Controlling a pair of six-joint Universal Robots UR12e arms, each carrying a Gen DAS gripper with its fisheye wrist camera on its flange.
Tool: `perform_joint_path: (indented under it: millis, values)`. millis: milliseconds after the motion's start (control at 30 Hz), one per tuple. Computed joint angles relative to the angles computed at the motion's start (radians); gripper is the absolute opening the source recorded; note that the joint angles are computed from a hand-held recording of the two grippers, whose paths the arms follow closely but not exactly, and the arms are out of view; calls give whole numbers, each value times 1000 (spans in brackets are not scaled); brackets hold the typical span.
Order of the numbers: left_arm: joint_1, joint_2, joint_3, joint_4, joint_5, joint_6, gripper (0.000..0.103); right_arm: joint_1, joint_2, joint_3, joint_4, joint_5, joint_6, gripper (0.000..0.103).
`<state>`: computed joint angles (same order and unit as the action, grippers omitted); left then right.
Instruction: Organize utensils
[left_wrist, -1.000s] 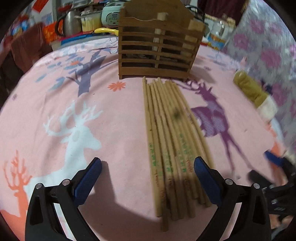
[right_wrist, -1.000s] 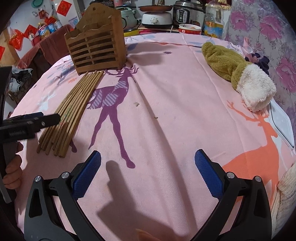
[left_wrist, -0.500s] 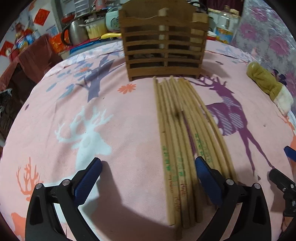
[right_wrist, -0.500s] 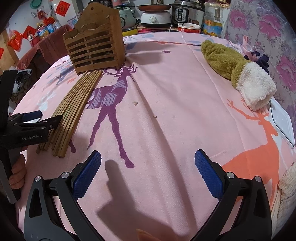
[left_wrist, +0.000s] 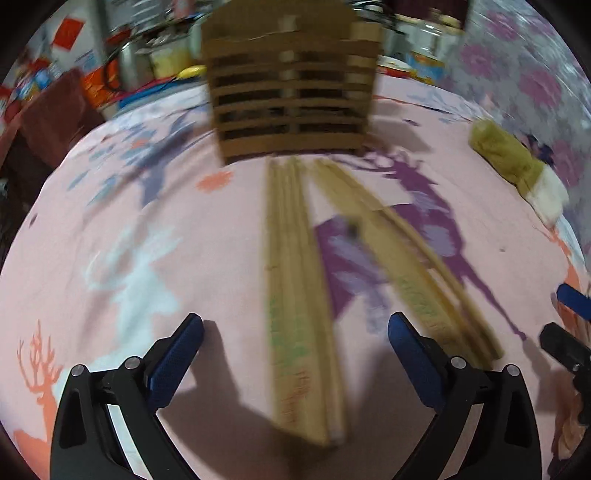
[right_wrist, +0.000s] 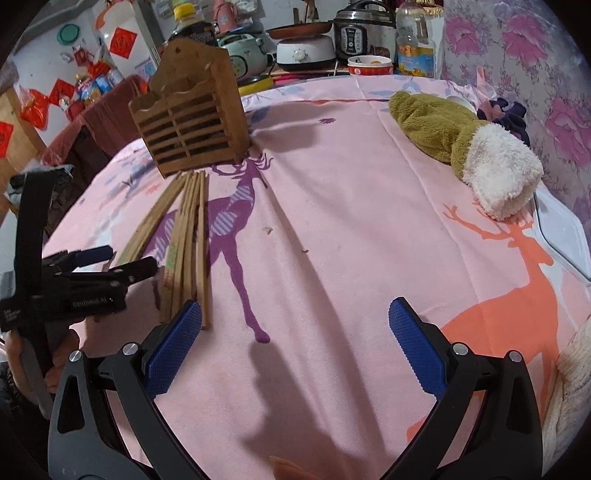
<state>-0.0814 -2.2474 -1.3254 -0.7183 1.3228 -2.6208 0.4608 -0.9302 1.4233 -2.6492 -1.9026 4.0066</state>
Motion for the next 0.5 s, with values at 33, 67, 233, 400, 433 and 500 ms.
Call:
perform_joint_path:
  millis: [33, 67, 233, 400, 433, 500]
  values:
    - [6, 3, -4, 1, -7, 14, 97, 0, 1, 0, -2, 2, -3, 97]
    - [12, 9, -10, 2, 3, 31, 97, 1, 3, -4, 4, 2, -10, 97]
    - [31, -1, 2, 24, 40, -17, 98, 10, 19, -35, 44, -6, -53, 97]
    - [66, 17, 5, -24, -72, -35, 97, 20, 28, -52, 65, -29, -89, 97]
    - [75, 18, 5, -21, -81, -48, 97, 22, 28, -51, 61, -38, -91, 97]
    - [82, 18, 3, -22, -82, -69, 97, 23, 26, -47, 51, -47, -88, 97]
